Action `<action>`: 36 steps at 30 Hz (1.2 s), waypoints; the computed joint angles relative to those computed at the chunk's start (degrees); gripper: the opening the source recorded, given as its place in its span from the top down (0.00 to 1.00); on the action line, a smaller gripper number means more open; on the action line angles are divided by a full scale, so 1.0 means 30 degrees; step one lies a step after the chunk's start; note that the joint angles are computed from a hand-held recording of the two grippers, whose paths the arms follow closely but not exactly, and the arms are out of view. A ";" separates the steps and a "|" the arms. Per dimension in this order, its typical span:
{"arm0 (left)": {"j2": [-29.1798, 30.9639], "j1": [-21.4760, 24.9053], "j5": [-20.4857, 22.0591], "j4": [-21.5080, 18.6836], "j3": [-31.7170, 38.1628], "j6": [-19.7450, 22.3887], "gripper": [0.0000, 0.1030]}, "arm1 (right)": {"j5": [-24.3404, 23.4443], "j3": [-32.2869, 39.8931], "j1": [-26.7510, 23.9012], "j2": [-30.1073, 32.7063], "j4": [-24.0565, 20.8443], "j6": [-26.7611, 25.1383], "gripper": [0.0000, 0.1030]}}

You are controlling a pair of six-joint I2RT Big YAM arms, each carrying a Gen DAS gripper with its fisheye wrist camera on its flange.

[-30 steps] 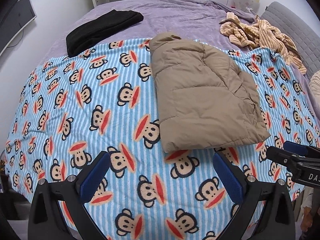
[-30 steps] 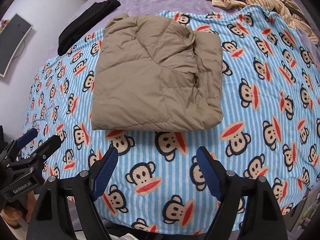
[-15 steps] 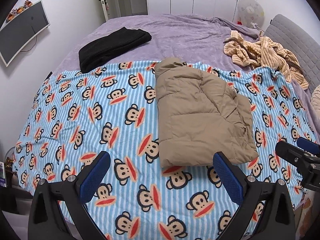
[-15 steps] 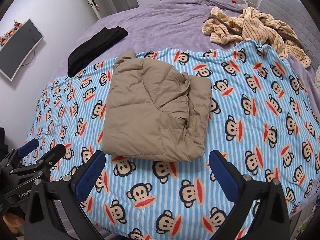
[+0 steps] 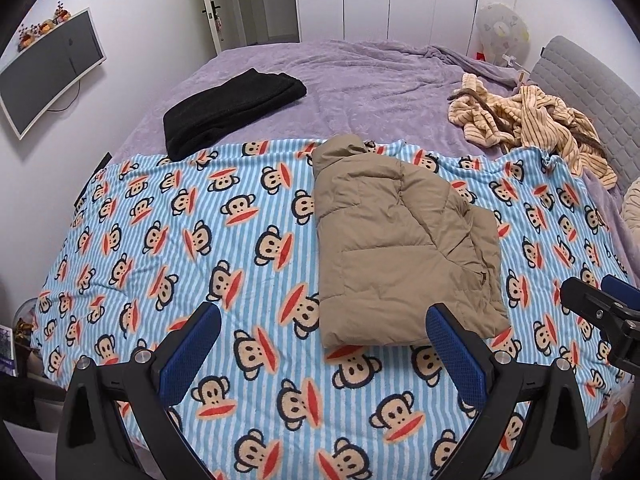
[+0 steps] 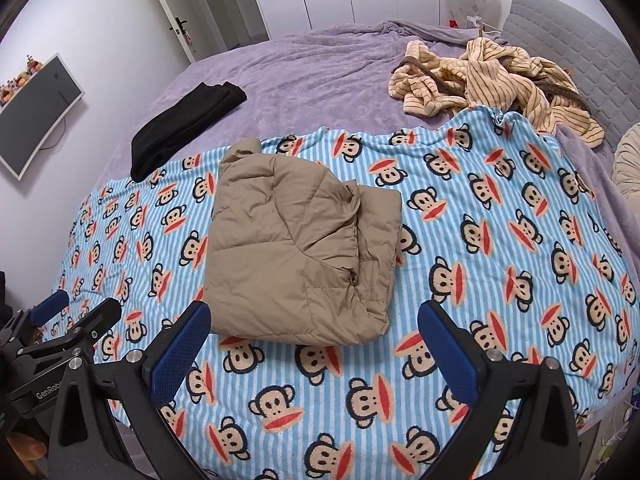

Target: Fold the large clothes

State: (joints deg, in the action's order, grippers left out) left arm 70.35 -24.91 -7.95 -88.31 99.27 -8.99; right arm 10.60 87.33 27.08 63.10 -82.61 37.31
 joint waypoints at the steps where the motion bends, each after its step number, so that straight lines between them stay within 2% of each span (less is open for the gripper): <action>1: 0.0027 -0.0004 0.0032 -0.0042 0.0044 -0.0024 0.00 | 0.0010 -0.0009 0.0007 -0.0010 0.0011 0.0010 0.00; 36: 0.0090 0.0088 0.0110 -0.0325 -0.0028 -0.0209 0.00 | 0.0092 0.0352 0.0349 0.0323 -0.0079 0.0111 0.00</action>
State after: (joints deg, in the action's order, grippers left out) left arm 70.62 -24.64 -7.62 -89.28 99.19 -9.62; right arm 10.88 88.39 28.12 64.07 -82.85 37.64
